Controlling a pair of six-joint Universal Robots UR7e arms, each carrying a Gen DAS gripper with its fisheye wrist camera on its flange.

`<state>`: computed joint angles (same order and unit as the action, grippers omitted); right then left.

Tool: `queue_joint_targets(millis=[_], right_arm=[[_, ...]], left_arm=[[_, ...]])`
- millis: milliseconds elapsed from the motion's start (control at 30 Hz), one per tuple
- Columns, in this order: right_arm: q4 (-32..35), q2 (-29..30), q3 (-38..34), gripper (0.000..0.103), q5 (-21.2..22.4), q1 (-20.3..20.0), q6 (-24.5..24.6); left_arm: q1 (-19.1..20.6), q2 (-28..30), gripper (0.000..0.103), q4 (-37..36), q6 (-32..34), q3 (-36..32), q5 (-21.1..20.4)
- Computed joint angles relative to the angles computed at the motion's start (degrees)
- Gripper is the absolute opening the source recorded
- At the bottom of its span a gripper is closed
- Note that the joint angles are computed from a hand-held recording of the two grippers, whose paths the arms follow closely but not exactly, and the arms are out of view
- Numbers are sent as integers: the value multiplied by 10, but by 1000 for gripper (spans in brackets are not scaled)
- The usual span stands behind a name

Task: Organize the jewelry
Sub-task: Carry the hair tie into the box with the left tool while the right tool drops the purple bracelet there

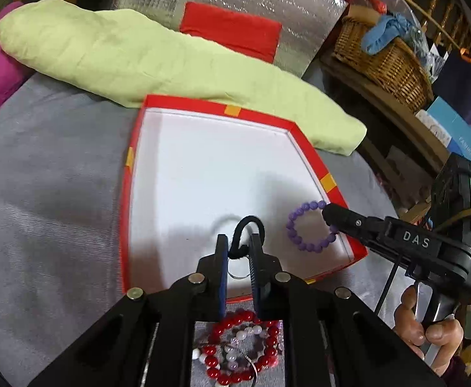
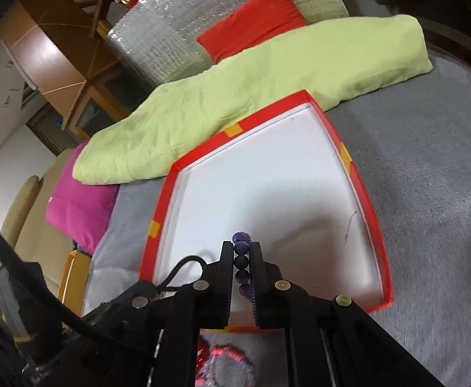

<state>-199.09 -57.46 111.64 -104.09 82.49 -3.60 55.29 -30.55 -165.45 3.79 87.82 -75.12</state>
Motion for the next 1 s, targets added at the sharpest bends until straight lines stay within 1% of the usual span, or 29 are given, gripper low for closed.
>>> queue_joint_targets(millis=[33, 67, 100, 167, 233, 400, 533, 633, 700, 767, 867, 900, 933, 967, 1000], right_arm=[[0, 1, -2, 13, -5, 0, 1], [-4, 3, -4, 14, -17, -1, 7], [-5, 0, -2, 15, -18, -2, 11], [-8, -9, 5, 28, -14, -7, 19], [-23, -15, 15, 34, -22, -6, 18], [-35, -43, 48, 35, -23, -2, 0], [-31, -67, 80, 35, -23, 1, -7], [-24, -84, 102, 35, -20, 0, -15], [-18, -91, 115, 38, -24, 1, -22], [-4, -98, 126, 39, -30, 0, -30], [9, -107, 142, 39, -33, -6, -39], [20, -112, 147, 39, -31, -8, -43], [37, -118, 152, 39, -32, -10, -50], [46, -120, 155, 40, -34, -10, -56], [58, -122, 157, 41, -37, -9, -68]], left_arm=[[-3, 3, 19, -4, -2, -1, 13], [-4, 4, 23, -7, -1, -1, 19], [-4, 3, 26, -10, 0, 0, 21], [-6, 0, 44, -22, -2, 6, 30], [-7, -7, 45, -38, 3, 15, 34], [-8, -33, 46, -56, 24, 45, 61], [-2, -65, 48, -62, 33, 77, 69], [1, -88, 48, -54, 37, 103, 68], [2, -98, 48, -47, 42, 116, 63], [1, -106, 48, -35, 53, 129, 57], [-5, -109, 49, -23, 81, 143, 65], [-8, -109, 50, -20, 89, 147, 67], [-10, -109, 55, -14, 94, 150, 65], [-11, -110, 62, -9, 100, 153, 60], [-14, -110, 65, -7, 107, 157, 57]])
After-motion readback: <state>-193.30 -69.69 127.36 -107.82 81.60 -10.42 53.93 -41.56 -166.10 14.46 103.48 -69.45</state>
